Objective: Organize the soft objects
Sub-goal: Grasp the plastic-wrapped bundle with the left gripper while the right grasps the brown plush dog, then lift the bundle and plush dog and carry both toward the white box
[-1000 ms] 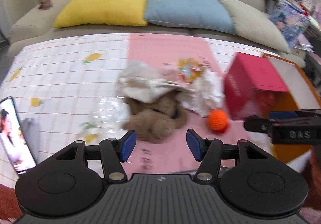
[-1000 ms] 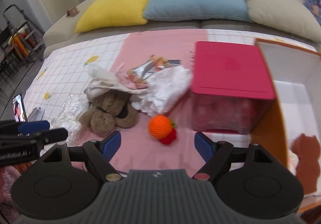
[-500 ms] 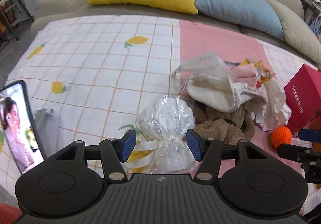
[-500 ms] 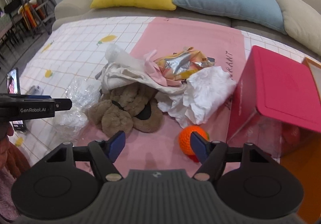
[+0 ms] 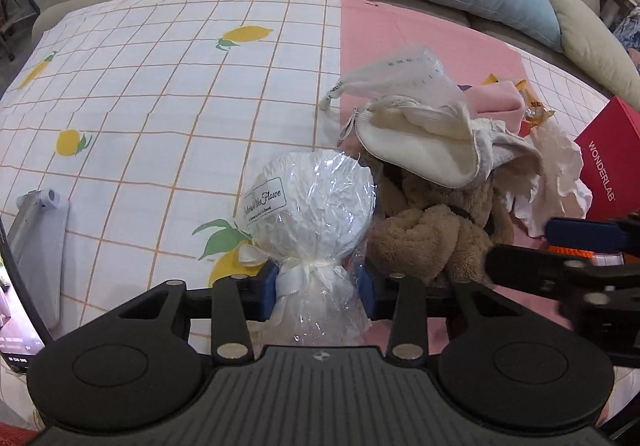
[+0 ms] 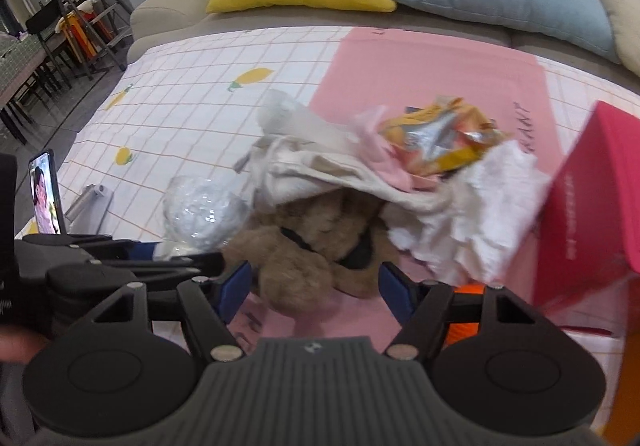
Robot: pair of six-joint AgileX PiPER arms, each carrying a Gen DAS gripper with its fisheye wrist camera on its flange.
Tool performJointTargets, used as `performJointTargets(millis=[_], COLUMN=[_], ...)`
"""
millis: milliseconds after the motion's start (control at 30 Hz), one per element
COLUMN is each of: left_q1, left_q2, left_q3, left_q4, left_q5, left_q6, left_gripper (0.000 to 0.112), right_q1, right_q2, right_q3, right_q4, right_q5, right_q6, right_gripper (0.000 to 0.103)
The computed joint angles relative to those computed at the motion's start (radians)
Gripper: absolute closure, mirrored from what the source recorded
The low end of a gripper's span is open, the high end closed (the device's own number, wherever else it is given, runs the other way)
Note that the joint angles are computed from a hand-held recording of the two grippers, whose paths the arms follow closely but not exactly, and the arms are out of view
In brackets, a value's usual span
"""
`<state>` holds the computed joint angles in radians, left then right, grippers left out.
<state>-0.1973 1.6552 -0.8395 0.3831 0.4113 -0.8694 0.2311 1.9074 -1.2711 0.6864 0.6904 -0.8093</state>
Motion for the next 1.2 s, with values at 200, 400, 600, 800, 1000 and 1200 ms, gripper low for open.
performJointTargets(millis=[200,400,600,800,1000,1200], left_q1=[0.045,0.035,0.071,-0.016,-0.095,-0.167], left_q2=[-0.011,-0.009,-0.037,-0.052,-0.072,-0.121], left_q3=[0.020,0.017,0.028,-0.017,-0.034,-0.024], left_q4=[-0.115,-0.101,-0.399,-0.442,-0.504,-0.520], left_q5=[-0.039,-0.040,-0.037,0.106,0.196,0.216], left_q6=[0.091,0.078,0.350,0.391,0.363,0.299], left_gripper=[0.070,0.071,0.071,0.071,0.071,0.071], right_q1=[0.041,0.035,-0.028,-0.140,-0.220,-0.310], right_q2=[0.066,0.131,0.074,0.040,-0.020,-0.087], right_q3=[-0.024,-0.080,-0.048,-0.014,0.043,0.098], right_q4=[-0.012,0.000,-0.002,-0.047,-0.097,-0.130], right_q5=[-0.017,0.044,0.138,0.275,0.379,0.418], right_q6=[0.008,0.039,-0.069,-0.131,-0.265,-0.315], right_gripper=[0.041,0.079,0.082,0.082,0.082,0.083])
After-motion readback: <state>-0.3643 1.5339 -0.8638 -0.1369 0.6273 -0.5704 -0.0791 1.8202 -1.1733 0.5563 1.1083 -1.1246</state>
